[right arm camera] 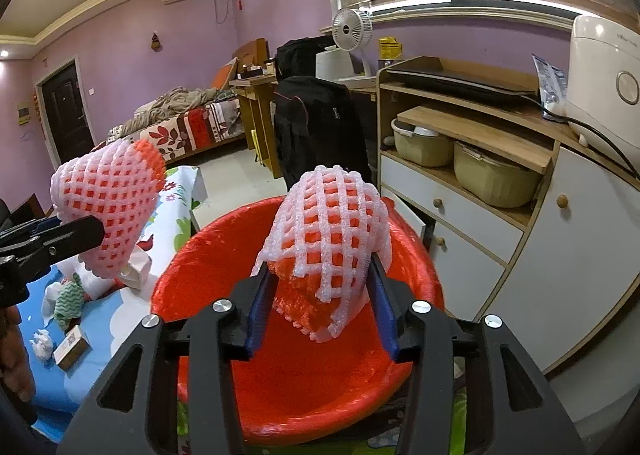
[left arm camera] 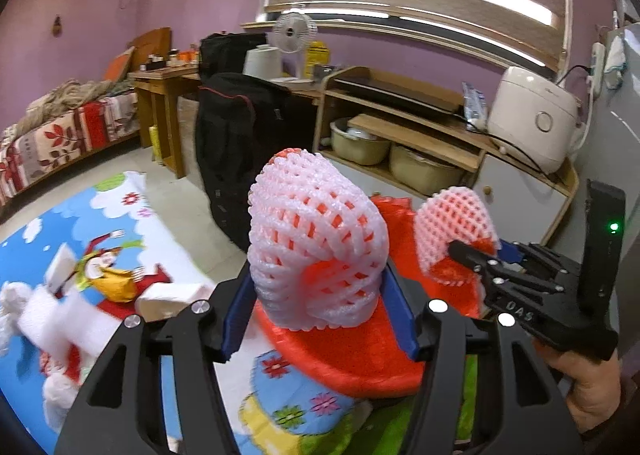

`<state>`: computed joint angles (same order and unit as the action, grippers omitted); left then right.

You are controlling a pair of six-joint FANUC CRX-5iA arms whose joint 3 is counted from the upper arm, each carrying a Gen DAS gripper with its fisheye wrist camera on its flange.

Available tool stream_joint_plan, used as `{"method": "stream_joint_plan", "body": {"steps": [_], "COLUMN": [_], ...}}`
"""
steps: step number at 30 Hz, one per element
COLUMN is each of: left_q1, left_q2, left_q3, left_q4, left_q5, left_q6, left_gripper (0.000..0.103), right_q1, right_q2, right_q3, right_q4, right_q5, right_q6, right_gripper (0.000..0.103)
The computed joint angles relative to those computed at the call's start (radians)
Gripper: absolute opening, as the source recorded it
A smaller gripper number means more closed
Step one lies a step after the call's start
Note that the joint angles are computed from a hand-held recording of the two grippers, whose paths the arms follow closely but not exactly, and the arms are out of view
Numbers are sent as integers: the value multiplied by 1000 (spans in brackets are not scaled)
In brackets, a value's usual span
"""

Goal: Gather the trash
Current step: 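Carry both foam nets over the red bin and open both grippers to drop them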

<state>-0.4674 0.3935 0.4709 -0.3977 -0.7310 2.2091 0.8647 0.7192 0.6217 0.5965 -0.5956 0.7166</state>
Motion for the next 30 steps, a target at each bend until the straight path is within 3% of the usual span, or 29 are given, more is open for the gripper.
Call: {"method": "stream_joint_plan", "body": {"steps": [3, 10, 17, 30], "left_q1": [3, 17, 16, -33], "left_q2": [17, 26, 16, -70], "left_q3": [11, 2, -11, -80], "left_q4": [40, 110, 87, -121], "left_q5": [21, 65, 50, -1], "left_q6": [-40, -88, -48, 143], "left_gripper": [61, 83, 83, 83], "right_q1": [-5, -10, -11, 9], "right_q2": [-2, -1, -2, -21], "right_q3": [-6, -9, -11, -53], "right_q4": [10, 18, -2, 37], "right_q5": [2, 1, 5, 42], "right_q6": [-10, -26, -13, -35], "right_gripper": [47, 62, 71, 77]}}
